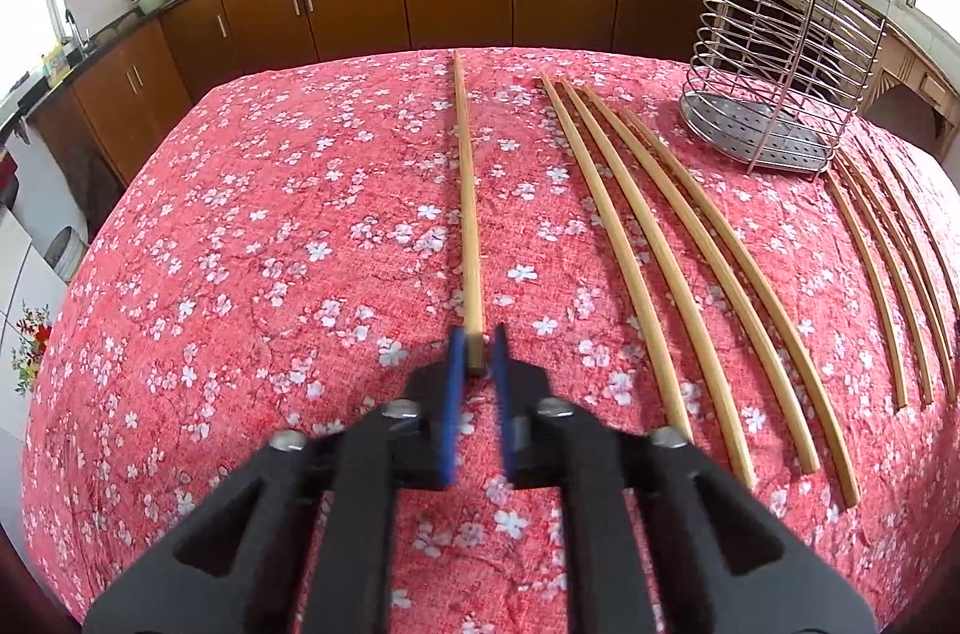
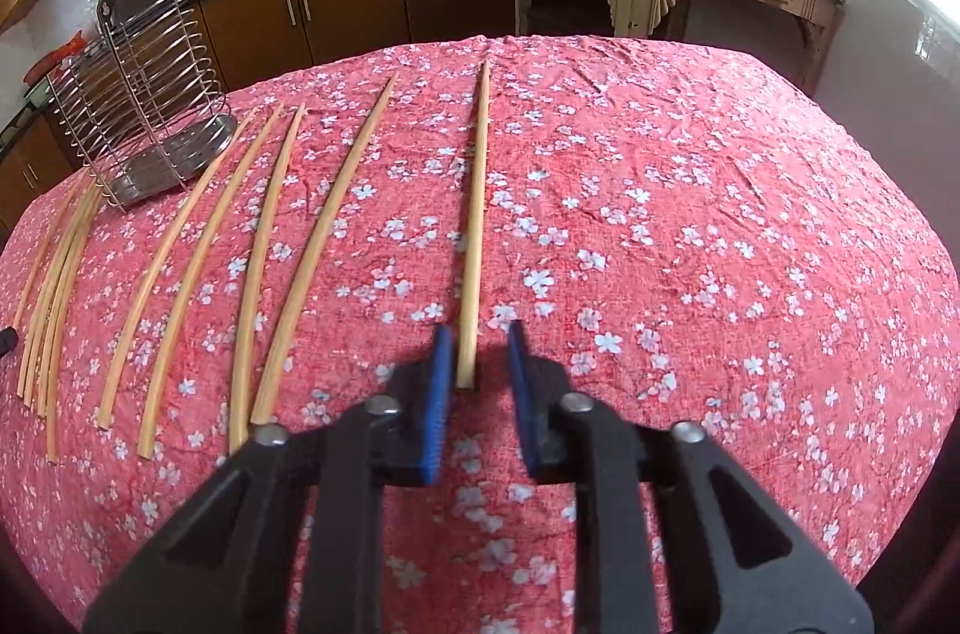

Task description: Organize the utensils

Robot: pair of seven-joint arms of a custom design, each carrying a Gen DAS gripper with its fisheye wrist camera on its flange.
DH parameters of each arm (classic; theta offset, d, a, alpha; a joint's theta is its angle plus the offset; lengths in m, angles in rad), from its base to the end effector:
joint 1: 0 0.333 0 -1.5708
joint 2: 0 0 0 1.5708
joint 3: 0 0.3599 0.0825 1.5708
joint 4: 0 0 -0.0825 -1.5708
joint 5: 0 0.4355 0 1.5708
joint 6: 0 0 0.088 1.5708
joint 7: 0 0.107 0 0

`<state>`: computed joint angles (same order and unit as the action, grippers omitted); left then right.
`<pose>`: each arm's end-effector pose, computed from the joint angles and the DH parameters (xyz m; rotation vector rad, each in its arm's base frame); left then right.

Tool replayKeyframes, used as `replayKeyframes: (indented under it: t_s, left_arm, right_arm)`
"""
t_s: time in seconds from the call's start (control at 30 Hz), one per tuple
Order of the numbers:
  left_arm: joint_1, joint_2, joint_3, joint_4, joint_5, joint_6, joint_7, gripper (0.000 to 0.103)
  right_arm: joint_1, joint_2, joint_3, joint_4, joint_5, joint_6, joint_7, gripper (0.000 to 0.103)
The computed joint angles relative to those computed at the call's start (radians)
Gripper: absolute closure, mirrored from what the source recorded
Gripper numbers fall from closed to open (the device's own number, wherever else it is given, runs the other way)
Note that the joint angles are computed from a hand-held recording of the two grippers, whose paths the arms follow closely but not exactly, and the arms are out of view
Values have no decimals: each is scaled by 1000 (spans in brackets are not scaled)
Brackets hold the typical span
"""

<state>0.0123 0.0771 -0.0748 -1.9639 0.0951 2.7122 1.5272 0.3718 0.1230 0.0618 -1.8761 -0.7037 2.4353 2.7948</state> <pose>0.6695 -0.0440 0.5327 -1.7407 1.9037 -0.6137 0.6199 0.2834 0.5151 -1.4972 2.1347 -0.7280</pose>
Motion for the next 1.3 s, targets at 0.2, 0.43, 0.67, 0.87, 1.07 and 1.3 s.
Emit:
replayKeyframes:
  t_s: [0.2, 0.43, 0.67, 0.87, 1.07, 1.3]
  left_arm:
    - [13, -25, -4, -31, -72, 24, 68, 96]
    - [25, -144, -7, -137, -188, 167, 200, 96]
    - [2, -222, 6, -156, -347, 305, 317, 97]
    - [38, -190, -20, -86, -329, 362, 259, 97]
    - [77, -155, -47, -22, -221, 369, 142, 97]
    - [65, -154, -33, 3, -206, 380, 123, 97]
  right_arm:
    - [-3, -27, 0, -34, -4, 40, 24, 95]
    - [2, -124, 29, -76, -205, 23, 153, 96]
    - [-14, -190, 75, -44, -402, -10, 246, 96]
    - [-21, -172, 86, 31, -489, -31, 259, 96]
    - [-21, -142, 70, 100, -525, -20, 256, 96]
    - [-22, -140, 57, 134, -537, 14, 273, 96]
